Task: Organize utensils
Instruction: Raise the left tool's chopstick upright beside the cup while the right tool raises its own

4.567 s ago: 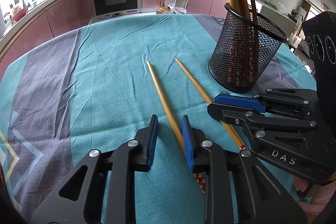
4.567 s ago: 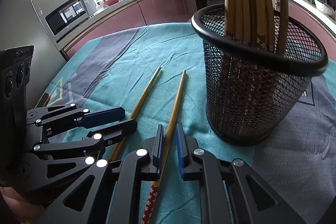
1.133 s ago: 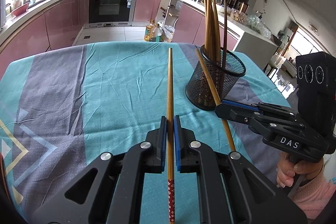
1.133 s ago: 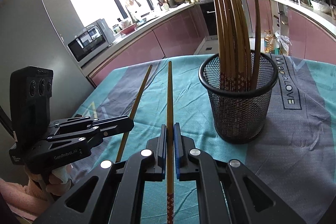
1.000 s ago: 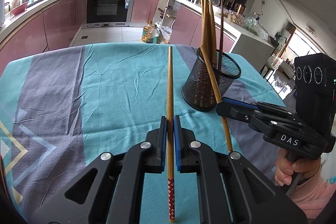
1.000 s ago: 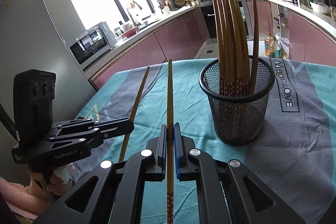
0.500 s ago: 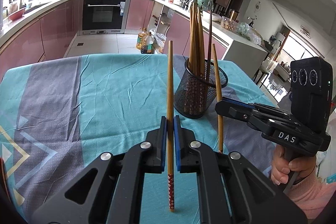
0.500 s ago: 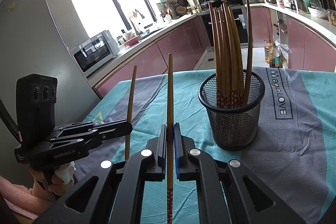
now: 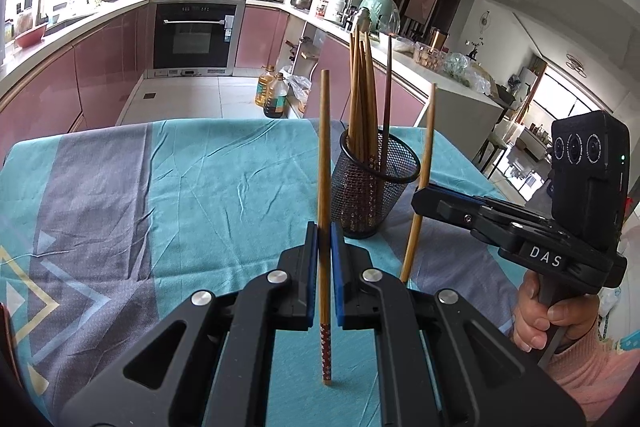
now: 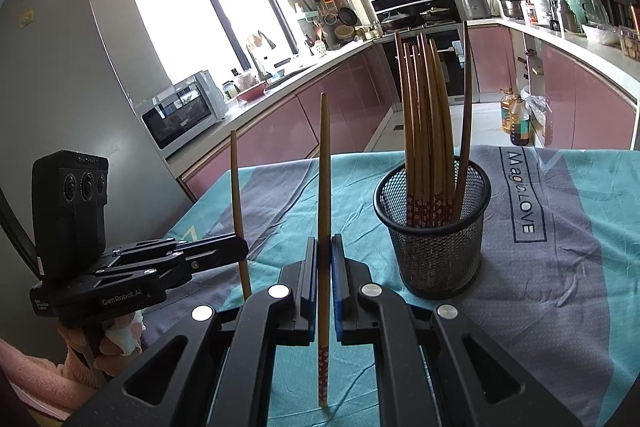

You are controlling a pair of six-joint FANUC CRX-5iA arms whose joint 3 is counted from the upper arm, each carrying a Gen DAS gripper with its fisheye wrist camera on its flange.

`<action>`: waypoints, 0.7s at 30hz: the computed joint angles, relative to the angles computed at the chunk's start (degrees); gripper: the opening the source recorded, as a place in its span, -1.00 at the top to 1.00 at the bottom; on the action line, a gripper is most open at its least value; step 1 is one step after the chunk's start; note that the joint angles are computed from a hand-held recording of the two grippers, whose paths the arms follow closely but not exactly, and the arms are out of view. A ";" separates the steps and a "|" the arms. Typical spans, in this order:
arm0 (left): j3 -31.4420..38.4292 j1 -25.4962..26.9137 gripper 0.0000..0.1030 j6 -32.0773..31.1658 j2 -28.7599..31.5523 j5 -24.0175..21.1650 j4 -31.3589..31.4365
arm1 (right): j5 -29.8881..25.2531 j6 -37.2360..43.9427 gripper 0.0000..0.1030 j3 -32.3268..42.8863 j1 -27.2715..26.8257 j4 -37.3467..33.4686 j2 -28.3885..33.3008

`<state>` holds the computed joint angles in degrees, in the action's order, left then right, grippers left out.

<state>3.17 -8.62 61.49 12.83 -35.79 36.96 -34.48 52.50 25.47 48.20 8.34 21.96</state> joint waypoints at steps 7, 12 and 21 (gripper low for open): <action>-0.05 -0.08 0.86 -0.68 -0.07 0.55 0.74 | 1.12 -0.92 0.89 -0.77 0.11 1.35 -0.50; 0.09 -0.20 0.86 -1.29 0.08 0.96 1.06 | 1.84 -1.69 0.89 -1.24 0.26 2.54 -0.76; -0.25 -0.25 0.86 -2.66 -0.05 1.65 2.51 | 2.79 -2.73 0.89 -1.78 0.03 4.10 -1.05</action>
